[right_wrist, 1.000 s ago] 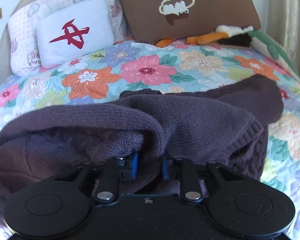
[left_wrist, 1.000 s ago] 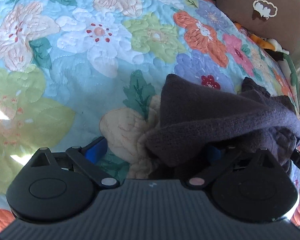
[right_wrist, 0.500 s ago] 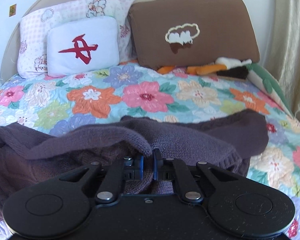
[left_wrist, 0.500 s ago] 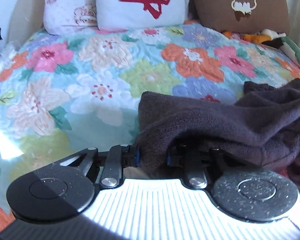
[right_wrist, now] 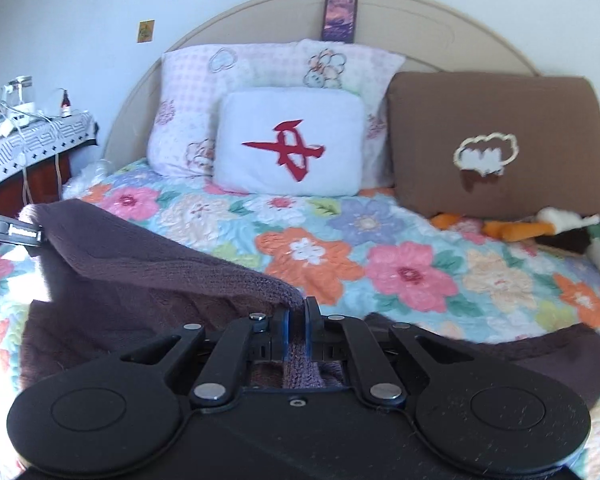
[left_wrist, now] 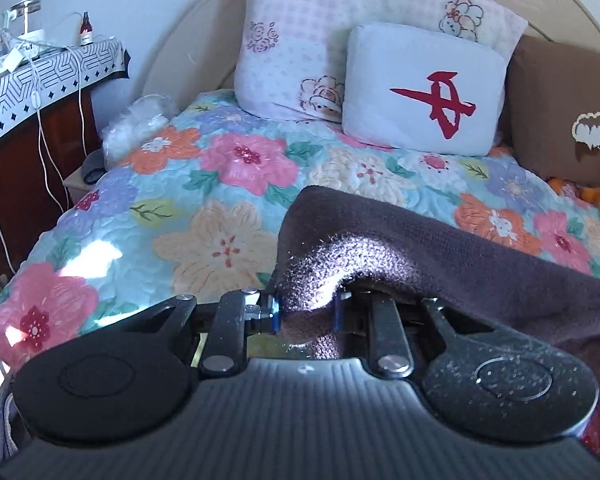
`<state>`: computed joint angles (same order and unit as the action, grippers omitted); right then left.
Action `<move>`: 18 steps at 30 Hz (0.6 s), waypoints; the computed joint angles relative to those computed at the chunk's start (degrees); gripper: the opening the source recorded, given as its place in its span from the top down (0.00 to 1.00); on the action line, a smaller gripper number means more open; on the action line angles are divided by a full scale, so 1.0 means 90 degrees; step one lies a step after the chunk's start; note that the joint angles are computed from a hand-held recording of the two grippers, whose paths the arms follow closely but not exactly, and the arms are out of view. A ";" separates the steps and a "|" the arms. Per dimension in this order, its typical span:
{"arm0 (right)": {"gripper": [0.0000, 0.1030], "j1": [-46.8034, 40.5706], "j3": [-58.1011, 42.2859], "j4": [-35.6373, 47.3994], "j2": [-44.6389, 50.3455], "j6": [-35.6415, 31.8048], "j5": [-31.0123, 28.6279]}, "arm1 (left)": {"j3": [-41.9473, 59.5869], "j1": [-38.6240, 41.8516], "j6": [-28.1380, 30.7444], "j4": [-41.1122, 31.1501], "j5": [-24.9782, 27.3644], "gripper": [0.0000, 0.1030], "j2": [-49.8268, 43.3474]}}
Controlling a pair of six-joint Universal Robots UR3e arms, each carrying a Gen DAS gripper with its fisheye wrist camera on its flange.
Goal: Fold clothes
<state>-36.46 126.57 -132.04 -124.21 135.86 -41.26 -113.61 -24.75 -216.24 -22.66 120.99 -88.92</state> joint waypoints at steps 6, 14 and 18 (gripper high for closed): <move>0.94 -0.0248 0.0217 0.0533 -0.0395 0.0185 0.0038 | -0.0192 0.0169 0.0061 0.0116 -0.0380 0.79 0.0189; 0.94 -0.1010 0.0356 0.1233 -0.1147 -0.0413 -0.0133 | -0.0250 0.0185 0.0272 -0.0331 -0.1400 0.66 0.0578; 0.94 -0.1282 0.0279 0.1746 -0.1205 -0.0568 -0.0166 | -0.0680 0.0370 0.0265 0.0062 -0.2104 0.66 0.0936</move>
